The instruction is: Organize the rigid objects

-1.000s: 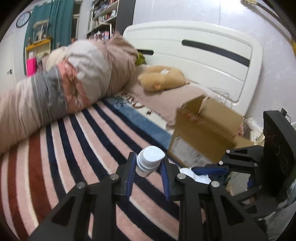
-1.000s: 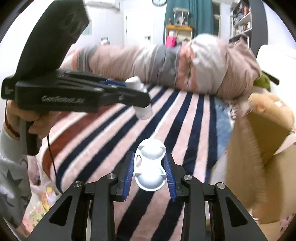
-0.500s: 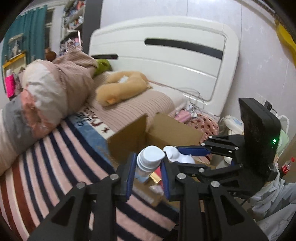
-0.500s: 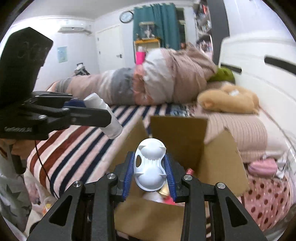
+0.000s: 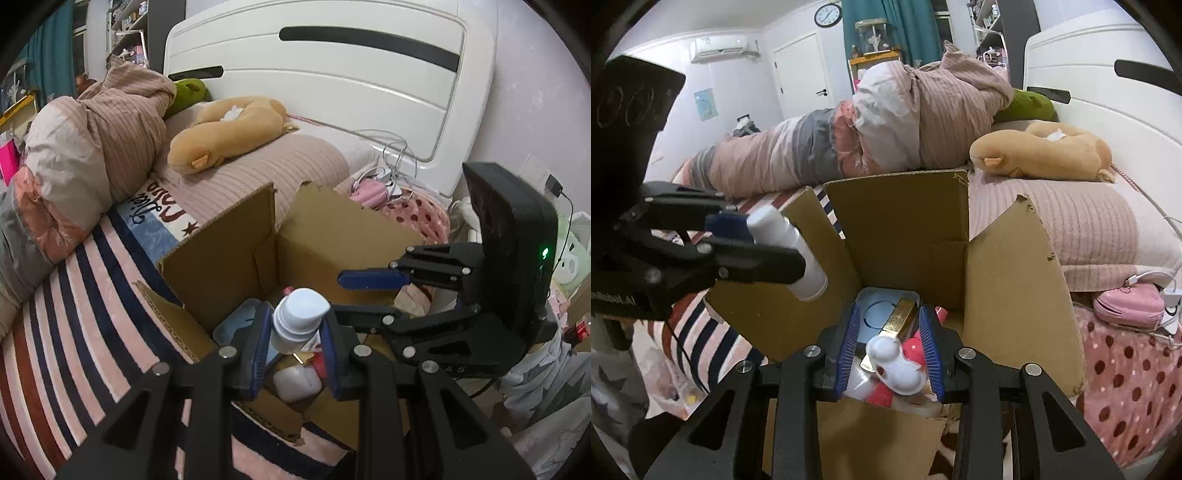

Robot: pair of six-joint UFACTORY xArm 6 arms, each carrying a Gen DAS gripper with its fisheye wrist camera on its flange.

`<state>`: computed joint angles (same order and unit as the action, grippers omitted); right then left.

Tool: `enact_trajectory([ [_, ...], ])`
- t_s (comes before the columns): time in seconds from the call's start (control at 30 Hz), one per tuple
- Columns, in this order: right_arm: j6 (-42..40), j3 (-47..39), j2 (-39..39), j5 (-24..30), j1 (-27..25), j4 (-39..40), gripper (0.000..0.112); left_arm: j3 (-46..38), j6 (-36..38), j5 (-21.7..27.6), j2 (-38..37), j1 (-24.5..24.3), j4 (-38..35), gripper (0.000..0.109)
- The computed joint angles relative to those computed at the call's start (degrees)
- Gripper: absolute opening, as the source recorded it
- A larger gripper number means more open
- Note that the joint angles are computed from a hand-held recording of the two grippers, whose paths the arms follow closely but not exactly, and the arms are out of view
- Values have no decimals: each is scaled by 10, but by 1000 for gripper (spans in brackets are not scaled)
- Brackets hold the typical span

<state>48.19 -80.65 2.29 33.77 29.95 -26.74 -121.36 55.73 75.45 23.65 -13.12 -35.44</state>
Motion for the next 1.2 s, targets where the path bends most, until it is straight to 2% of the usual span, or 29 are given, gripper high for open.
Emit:
enact_trajectory([
  [0.1,-3,3,-1,-6,0,0,29,9,3,-2,-4,1,-1,23],
  [0.2,-8,1,0,-6,-2,3,29,9,-1,-5,-4,3,-3,32],
  [0.3,-8,-1,0,-3,-1,1,29,14,3,-13,-5,7,-6,35],
  [0.4,-6,-5,0,2,0,-2,29,23,10,-13,-13,18,-28,45],
  [0.5,-4,-11,2,8,3,-6,29,58,21,-36,-39,27,-50,56],
  [0.6,-22,-12,0,-8,3,-2,37,119,33,-94,-83,36,-76,71],
  [0.63,-29,-13,-1,-14,5,-5,44,132,35,-109,-93,38,-81,75],
  [0.8,-41,-32,2,-26,18,-55,71,223,27,-225,-157,55,-130,86],
  [0.87,-36,-39,2,-36,23,-82,87,252,22,-266,-175,63,-151,91],
  [0.97,1,-43,0,-51,27,-143,102,281,-21,-330,-189,68,-140,95],
  [1.03,19,-44,0,-70,26,-175,103,304,-53,-382,-198,66,-116,95],
  [1.2,25,-48,7,-108,20,-190,103,333,-98,-445,-203,66,-71,95],
])
